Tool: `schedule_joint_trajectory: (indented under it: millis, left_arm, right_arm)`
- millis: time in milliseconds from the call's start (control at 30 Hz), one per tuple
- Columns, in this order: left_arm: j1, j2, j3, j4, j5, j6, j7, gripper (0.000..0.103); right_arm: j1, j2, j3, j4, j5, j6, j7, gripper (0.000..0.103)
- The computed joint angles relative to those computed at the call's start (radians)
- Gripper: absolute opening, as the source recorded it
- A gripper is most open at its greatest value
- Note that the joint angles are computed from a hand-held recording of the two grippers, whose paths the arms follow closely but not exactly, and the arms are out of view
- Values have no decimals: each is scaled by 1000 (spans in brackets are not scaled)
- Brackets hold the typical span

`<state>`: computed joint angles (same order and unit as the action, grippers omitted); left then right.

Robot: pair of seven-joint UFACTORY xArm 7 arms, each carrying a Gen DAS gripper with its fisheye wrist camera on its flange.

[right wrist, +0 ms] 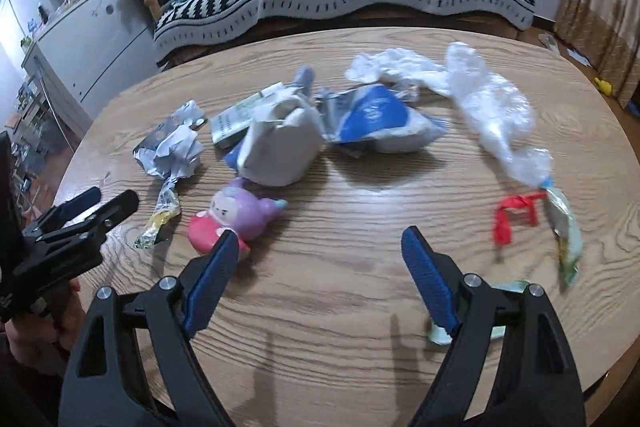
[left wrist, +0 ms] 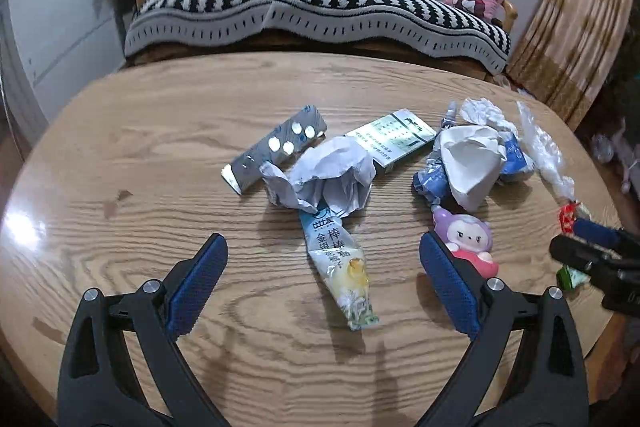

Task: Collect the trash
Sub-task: 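Grasp the snack stick wrapper with the left tool while the right tool grasps the pink-purple toy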

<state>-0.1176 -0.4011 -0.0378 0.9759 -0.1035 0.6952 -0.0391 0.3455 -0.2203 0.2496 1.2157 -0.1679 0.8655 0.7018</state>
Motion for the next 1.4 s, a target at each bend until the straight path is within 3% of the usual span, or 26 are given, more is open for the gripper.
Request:
schedule_joint_trajectory:
  millis: [133,233,300,467,533,633,767,900,1000,1133,1167,1200,1400]
  left_arm:
    - [26,58,-48,16,79,-29,-74,94]
    - [19,88,-41,19,89,-43,-78,94]
    - [16,102,-47,26,104,-36,-94,88]
    - [10,111,-37,17,114,-1,-81,31]
    - [3,102,-26,21,101,29,-60,23]
    - [5,57,-15,11,84,78,-55,22]
    - [-19,-28,45,-9,-56,148,34,21]
    - [26,-79,23,-33,-6,102,12,21]
    - [45,-74,34,-16,-11,96,-11,21]
    - [64,-62,25,2,14,77,-40,21]
    - [63,-59,24,6,13,77,-44,21]
    - [61,-57,26,9,13,78,-40,21]
    - [41,-60,-7,10,49,59,-33,21]
  right_arm:
    - [4,26,0,26,-1,-6,1,81]
    - [6,46,-4,44,3,-4,2,81]
    - [9,58,-5,53,2,-5,3,81]
    - [24,96,-12,78,29,-12,-9,81]
    - [32,116,-12,88,41,-13,-12,81]
    - [46,147,-16,101,69,-7,-19,81]
    - [59,170,-24,98,113,-25,-28,81]
    - [71,189,-23,114,102,-34,2,81]
    - [75,190,-29,100,163,-77,-20,81]
    - [87,224,-24,129,141,-57,-5,81]
    - [91,236,-23,136,139,-46,1,74]
    - [97,238,-22,140,105,-41,20,61]
    - [97,175,-26,105,88,-48,-8,55]
